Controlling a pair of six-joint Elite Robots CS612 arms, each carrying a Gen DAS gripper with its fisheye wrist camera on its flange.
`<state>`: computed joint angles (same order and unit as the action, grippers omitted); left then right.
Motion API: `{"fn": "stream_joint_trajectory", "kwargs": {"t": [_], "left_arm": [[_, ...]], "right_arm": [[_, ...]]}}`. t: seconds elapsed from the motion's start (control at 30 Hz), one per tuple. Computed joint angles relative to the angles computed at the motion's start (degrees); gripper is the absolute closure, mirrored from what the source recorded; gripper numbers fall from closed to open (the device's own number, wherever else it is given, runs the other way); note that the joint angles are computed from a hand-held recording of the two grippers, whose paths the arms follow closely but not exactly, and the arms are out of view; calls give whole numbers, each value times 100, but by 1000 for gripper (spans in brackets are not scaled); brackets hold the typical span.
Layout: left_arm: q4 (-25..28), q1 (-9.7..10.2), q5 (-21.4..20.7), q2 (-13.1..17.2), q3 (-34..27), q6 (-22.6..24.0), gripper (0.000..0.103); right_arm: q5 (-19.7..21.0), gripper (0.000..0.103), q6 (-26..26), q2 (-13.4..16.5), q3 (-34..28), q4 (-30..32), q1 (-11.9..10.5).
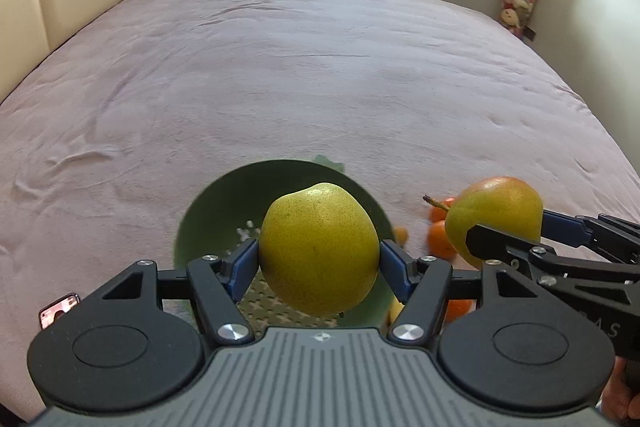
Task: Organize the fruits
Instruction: 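Grasp and lift the pear with the left tool while the right tool lifts the apple, then lower both fruits into the green colander and open both tools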
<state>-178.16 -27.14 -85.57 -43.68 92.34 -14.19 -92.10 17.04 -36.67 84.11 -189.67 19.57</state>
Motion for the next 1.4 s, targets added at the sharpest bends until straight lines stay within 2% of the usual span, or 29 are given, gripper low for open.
{"fn": "stream_joint_trajectory", "kwargs": {"t": [0.1, 0.3, 0.43, 0.63, 0.77, 0.9, 1.0, 1.23, 1.4], "left_arm": [[188, 73, 2, 20, -73, -127, 28], [747, 129, 436, 95, -256, -300, 28], [1139, 196, 430, 158, -375, -442, 28], [1594, 191, 563, 260, -524, -313, 28], [1677, 112, 782, 284, -537, -11, 28], [1580, 81, 631, 336, -537, 338, 28], [1549, 45, 677, 371, -538, 515, 28], [1856, 77, 613, 459, -684, 454, 28], [2072, 112, 403, 510, -781, 484, 28]], "right_arm": [[62, 43, -407, 135, -327, 266, 43], [266, 44, -1179, 458, -1007, 847, 73], [645, 44, -1799, 635, -1306, 1153, 37], [869, 44, -2793, 828, -1700, 1905, 16], [870, 44, -3417, 947, -1896, 2309, 34], [850, 44, -4095, 1002, -1963, 2526, 49], [913, 44, -4602, 1028, -1932, 2387, 53], [902, 44, -5190, 1031, -1933, 2404, 67], [787, 43, -5309, 959, -1921, 2744, 72]]}}
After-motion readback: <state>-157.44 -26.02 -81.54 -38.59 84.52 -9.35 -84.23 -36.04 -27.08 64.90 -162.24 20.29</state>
